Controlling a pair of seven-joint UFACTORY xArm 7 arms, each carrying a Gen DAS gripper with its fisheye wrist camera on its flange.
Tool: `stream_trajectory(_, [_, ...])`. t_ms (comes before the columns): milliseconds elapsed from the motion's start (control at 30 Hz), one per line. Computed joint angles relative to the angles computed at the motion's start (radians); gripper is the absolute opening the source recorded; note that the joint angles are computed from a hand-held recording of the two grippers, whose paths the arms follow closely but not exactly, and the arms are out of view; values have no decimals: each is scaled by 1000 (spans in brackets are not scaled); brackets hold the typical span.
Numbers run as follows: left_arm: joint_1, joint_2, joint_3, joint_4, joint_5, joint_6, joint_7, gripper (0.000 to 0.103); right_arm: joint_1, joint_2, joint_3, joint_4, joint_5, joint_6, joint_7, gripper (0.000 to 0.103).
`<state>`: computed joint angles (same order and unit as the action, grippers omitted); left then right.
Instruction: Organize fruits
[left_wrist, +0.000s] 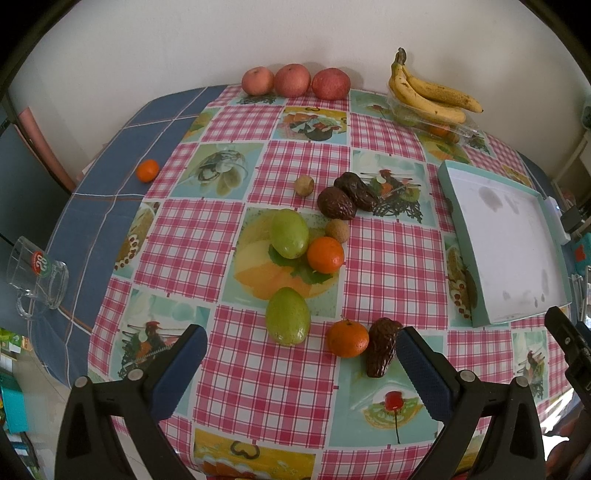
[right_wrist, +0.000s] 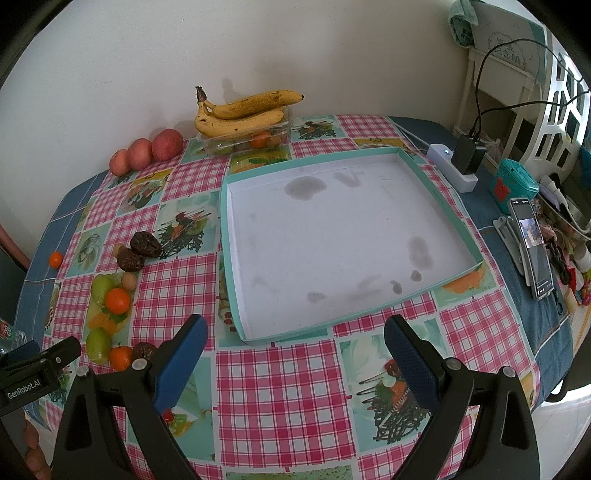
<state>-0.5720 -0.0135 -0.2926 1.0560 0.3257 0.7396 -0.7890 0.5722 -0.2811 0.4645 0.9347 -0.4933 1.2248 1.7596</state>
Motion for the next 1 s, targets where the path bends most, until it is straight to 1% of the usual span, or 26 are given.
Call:
stream_trajectory(467, [-1,4,1,5,-7,4,4,103,0,-4,-1,-5,2,-6,3,96])
stream_trajectory(533, [1,5,4,1,-33,-9,21,103,-1,-5,-1,-5,2,-6,3,96])
stream_trajectory(600, [10,-4,13,-18,-91,-47,45,103,-1,-5,-1,-6,4,-7,4,96])
stream_trajectory(667, [25,-13,23,-37,-127,-81,41,103,-1,-4,0,-6,5,-7,4,96])
stream_trajectory(733, [42,-24,29,-57,-97,-116,-19,103,-1,2,-1,-4,2,-14,1,96])
stream_trajectory(767, [50,-26,29,-62,-81,-129,-41,103,0,6,-5,-6,3,-28,-7,96])
stream_trajectory(833, [69,-41,34,-92,-46,-189,-106,103,0,17,-20,-14,14,-78,-39,96])
stream_trajectory(900, [86,-44,41,-118,-54,-251,-125,103,0,42,-27,-4,17,-104,-67,96])
stream_trajectory(933, [94,-41,43,-124,-58,-269,-132,103,0,54,-28,3,11,-112,-77,96])
stream_trajectory(1000, [105,-27,47,-119,-76,-272,-134,103,0,83,-34,21,-9,-139,-99,96])
